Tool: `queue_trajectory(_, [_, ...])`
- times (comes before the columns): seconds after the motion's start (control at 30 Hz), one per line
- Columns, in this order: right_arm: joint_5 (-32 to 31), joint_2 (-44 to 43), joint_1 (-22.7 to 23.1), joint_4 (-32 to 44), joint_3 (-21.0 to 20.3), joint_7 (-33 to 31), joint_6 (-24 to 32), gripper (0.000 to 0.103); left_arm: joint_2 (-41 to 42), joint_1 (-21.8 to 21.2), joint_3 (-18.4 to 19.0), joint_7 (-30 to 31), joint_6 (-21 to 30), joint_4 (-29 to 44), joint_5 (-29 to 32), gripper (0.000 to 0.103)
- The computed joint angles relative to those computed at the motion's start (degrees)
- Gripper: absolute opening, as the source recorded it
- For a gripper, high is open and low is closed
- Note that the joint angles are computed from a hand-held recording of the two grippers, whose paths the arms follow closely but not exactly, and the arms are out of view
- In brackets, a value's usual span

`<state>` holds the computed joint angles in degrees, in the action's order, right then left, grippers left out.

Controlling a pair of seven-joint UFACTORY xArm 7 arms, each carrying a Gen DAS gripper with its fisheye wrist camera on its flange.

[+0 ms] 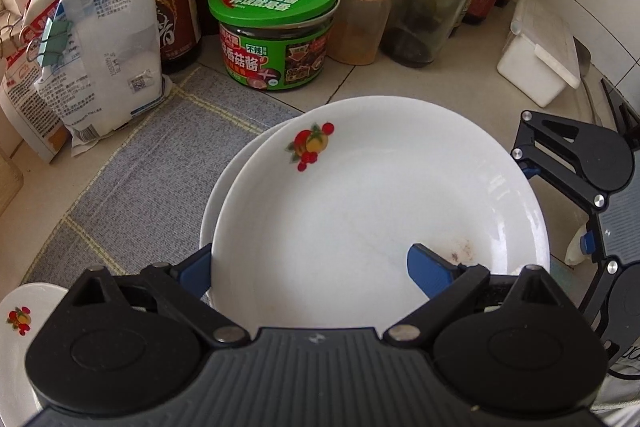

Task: Organize plates and bowls
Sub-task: 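Carry the fruit-decal plate with the left gripper toward the plate by the green jar, then lower the fruit-decal plate onto the plate by the jar and open the left gripper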

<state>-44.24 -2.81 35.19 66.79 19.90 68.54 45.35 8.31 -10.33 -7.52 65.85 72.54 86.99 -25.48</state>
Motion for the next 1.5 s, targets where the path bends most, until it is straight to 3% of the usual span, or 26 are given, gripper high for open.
queue_trajectory(0.6, [1.95,0.06,0.08,0.61,0.00,-1.48,1.52,0.103,1.46,0.09,-0.46,-0.83,0.01,0.95,-1.15,0.098])
queue_trajectory(0.97, [2.52,-0.85,-0.28,0.13,0.41,-0.81,2.44,0.103,-0.99,-0.72,-0.48,2.53,-4.03,-2.53,-0.34,0.097])
queue_trajectory(1.5, [3.45,-1.22,0.17,0.07,0.28,-0.24,5.05,0.103,-2.78,0.65,0.80,2.23,-5.46,-3.68,-4.93,0.098])
